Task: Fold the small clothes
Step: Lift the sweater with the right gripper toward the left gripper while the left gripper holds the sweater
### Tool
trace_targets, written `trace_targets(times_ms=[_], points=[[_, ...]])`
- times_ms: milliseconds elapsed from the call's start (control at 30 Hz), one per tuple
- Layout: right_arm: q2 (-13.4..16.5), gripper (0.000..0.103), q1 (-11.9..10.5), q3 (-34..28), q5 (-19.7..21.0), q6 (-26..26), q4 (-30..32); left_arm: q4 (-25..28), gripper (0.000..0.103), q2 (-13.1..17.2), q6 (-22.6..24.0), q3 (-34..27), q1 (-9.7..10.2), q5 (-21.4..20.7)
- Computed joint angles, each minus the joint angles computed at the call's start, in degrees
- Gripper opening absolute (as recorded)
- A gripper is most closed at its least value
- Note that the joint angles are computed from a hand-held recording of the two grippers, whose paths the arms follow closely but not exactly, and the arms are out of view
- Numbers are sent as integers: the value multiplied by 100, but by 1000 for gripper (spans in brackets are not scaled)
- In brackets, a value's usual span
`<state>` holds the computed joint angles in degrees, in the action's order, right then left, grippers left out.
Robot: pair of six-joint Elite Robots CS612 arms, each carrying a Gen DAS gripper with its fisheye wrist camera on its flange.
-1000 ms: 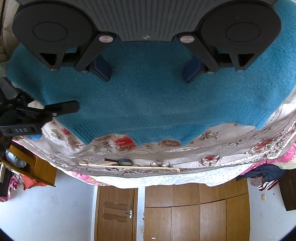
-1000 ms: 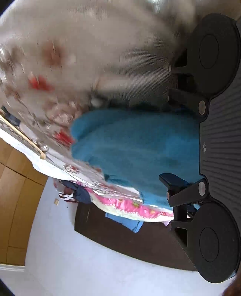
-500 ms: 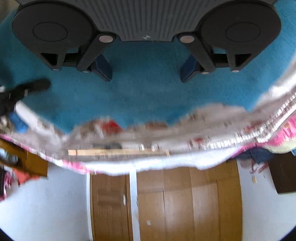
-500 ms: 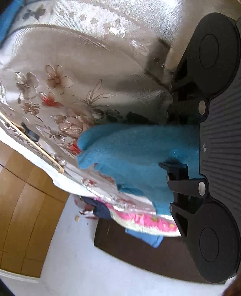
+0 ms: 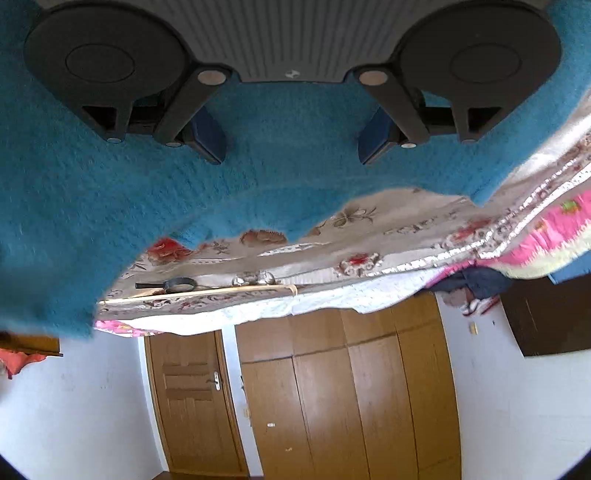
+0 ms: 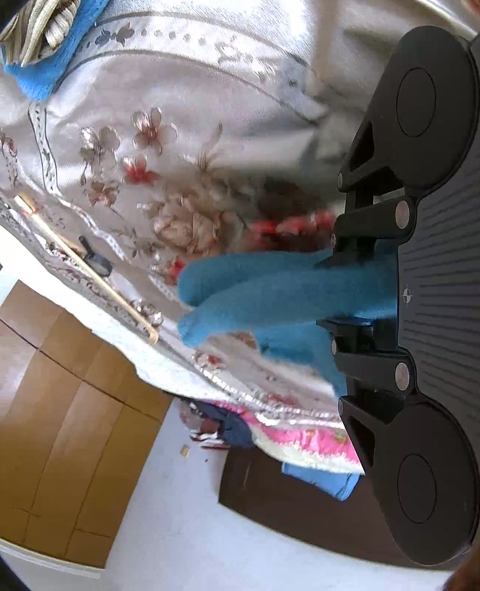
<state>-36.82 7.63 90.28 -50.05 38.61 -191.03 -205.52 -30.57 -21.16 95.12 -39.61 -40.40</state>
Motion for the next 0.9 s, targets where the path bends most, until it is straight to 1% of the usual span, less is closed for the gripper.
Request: trace_targets(times_ms=[67,133,233,267,333,400,433,500,533,567,600,633,667,700,733,767,833,900], points=[[-10,20,29,-5,78,202,-206,-100,90,41,-16,-2,14,-38],[-9,18,102,-35,110,392,-376,-129,90,54,-19,-1,31,-103],[-31,17,252,-108,32,384,-349,-237,89,74,-6,4,38,-149],[-40,17,309,-143,-35,349,-292,-279,88,63,-30,27,49,-224],[-65,16,407,-187,-195,291,-215,-355,87,-22,-133,129,98,-483],[-100,16,454,-179,-297,247,-214,-301,86,-230,-264,337,148,-789],[-119,16,475,-181,-344,235,-192,-391,86,-317,-240,455,144,-812],[-154,16,510,-180,-422,234,-149,-824,86,-386,175,637,80,-489],[-151,16,533,-196,-463,303,-159,-949,86,-406,381,703,53,-287],[-150,16,547,-190,-479,369,-203,-993,86,-423,476,771,51,-183],[-134,15,570,-201,-499,464,-259,-957,86,-436,420,837,75,-223],[-122,15,589,-202,-513,529,-303,-801,85,-462,217,906,121,-381],[-111,15,619,-213,-545,589,-330,-591,82,-484,-92,965,179,-619],[-106,15,654,-220,-577,632,-344,-615,82,-441,-225,980,206,-739],[-108,15,691,-227,-609,644,-339,-746,81,-373,-119,957,186,-679],[-107,15,721,-236,-646,626,-322,-754,80,-345,4,924,174,-664],[-87,14,785,-280,-711,658,-280,-674,80,-310,91,859,168,-650],[-29,14,852,-374,-716,743,-251,-729,80,-279,117,843,165,-629]])
